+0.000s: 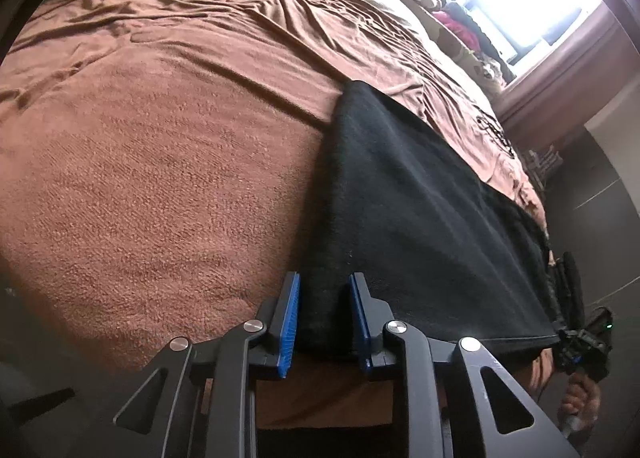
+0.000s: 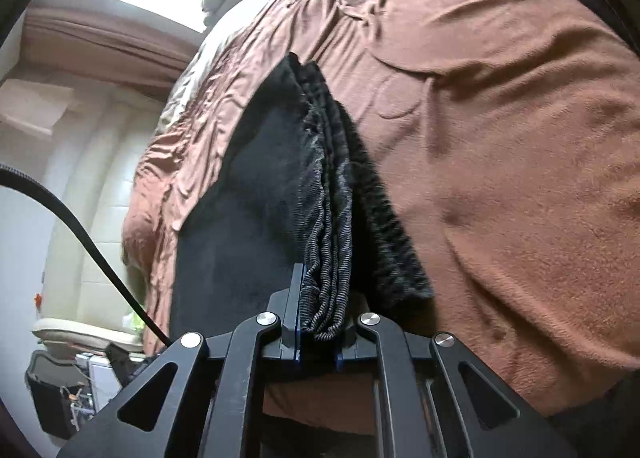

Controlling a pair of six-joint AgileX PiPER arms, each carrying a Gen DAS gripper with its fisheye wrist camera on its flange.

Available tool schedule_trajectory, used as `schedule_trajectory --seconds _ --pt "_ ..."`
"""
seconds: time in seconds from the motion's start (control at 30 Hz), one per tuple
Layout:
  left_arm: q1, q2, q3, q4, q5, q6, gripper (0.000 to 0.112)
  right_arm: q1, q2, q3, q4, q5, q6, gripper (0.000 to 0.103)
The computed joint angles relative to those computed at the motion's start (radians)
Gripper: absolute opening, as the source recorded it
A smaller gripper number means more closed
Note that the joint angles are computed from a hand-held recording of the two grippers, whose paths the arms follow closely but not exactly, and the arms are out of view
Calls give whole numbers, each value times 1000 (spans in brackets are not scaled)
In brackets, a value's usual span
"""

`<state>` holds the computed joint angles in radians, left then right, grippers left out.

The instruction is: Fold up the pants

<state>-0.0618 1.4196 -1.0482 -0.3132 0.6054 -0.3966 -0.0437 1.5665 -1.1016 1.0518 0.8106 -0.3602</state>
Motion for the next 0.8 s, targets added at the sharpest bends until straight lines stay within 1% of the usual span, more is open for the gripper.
schedule_trajectory --seconds 0.1,0.13,0.17,0.23,0.33,0.43,0.6,0.63,0.67,0.7,0.77,0.8 --pt "28 -1 -2 -46 11 30 30 -6 -11 5 0 7 4 7" --pt "39 -1 -2 -64 13 45 35 -6 -14 5 -3 6 4 7" --pt "49 0 0 -75 13 58 42 -2 -18 1 -15 5 15 7" --pt "75 10 9 -132 10 102 46 -4 -14 -4 -17 8 18 7" --pt "125 26 34 -316 12 249 46 -9 -10 -1 -18 7 13 7" --pt "158 51 51 -462 19 368 46 -4 -13 1 -34 -2 22 7" --pt "188 105 54 -658 38 533 46 8 -23 -5 -68 -11 49 7" --pt "190 109 59 -683 38 541 42 12 -26 -5 -77 -15 55 7" --pt "189 108 68 -710 41 555 33 16 -29 -5 -89 -21 62 7" --pt "185 111 67 -707 52 548 31 19 -28 -7 -98 -24 66 7" --pt "182 97 79 -713 45 545 21 40 -32 -14 -151 -47 94 7" --pt "184 85 91 -729 47 554 19 49 -30 -23 -177 -52 105 8"
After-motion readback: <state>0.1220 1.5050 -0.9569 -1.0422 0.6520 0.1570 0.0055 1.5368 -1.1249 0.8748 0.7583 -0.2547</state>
